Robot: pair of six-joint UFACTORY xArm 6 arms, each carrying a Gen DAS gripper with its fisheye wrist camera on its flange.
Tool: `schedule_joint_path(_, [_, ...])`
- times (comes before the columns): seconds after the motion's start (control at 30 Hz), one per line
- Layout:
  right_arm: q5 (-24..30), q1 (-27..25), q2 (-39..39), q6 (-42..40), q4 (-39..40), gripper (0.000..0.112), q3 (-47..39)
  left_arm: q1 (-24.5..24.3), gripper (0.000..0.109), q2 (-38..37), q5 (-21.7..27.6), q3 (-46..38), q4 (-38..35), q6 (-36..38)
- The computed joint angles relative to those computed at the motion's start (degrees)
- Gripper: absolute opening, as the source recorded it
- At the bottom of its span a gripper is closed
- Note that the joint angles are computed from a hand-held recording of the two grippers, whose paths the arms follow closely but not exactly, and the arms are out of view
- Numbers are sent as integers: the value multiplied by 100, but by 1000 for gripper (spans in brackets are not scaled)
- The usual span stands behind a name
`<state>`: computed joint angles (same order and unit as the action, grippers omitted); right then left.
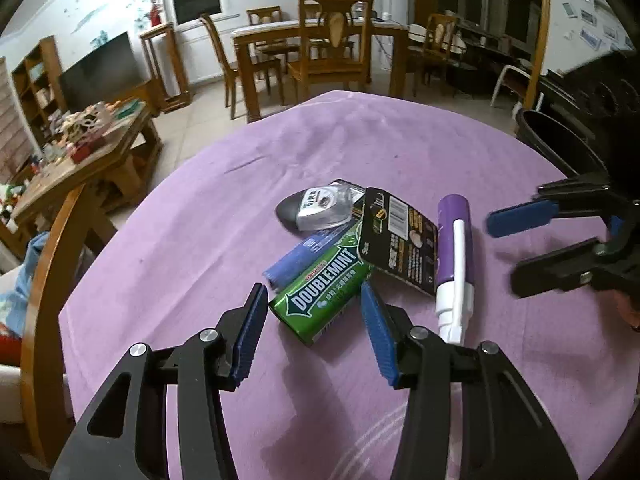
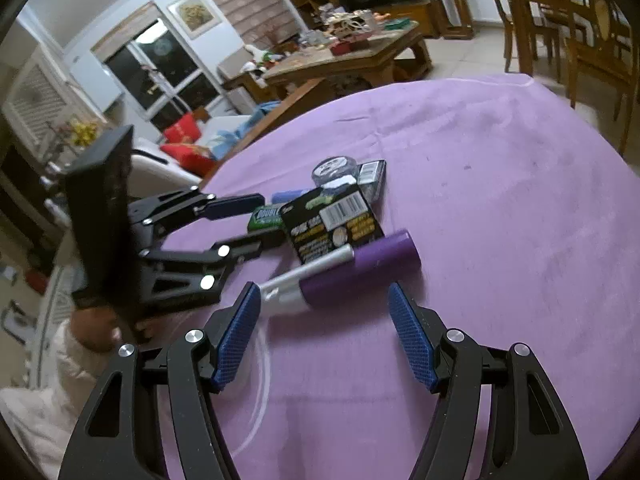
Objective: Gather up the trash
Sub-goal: 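Grasp the green Doublemint tin with the left tool while the right tool grasps the purple-capped tube, then carry the tin and tube over the black bin and open both tools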
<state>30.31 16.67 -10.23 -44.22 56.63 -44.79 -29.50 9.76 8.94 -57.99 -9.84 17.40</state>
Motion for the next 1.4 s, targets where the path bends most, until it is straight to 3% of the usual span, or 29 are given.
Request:
schedule_joint_path(0.17, [-350,120,371,310,-200,66,-229,-100,39,25,265,-79,-257,306])
schedule_joint_path(0.3, [-668,208,620,617,-852,46,-333,-211,32,-62,519,-37,-871,834])
schedule_joint_path(0.37, [-876,282,604,680,-1229,45,-260,-243,32,-95,600,-41,-901,773])
schedule_joint_path(0.6, [-1184,332,408,603,-1902,35,114,-286,32,207,533,-360,98,-140])
schedule_joint_path(0.7, [-1300,302,284,710,-2197,31,295,-335,32,380,456,-511,81,-138])
schedule_joint_path(0.93, [-1183,147,-174,-641,-453,26,584,-306,30,230,-18,-201,584,-826])
schedule_joint_path(1.13, [-597,-397,-1005,-1549,707,26,859,-445,30,-532,-522,523,-844,41])
schedule_joint_path(1.4, [-8,-1221,-1979,-1877,1380,26,1186,-651,30,-1213,-871,921,-1163,-108])
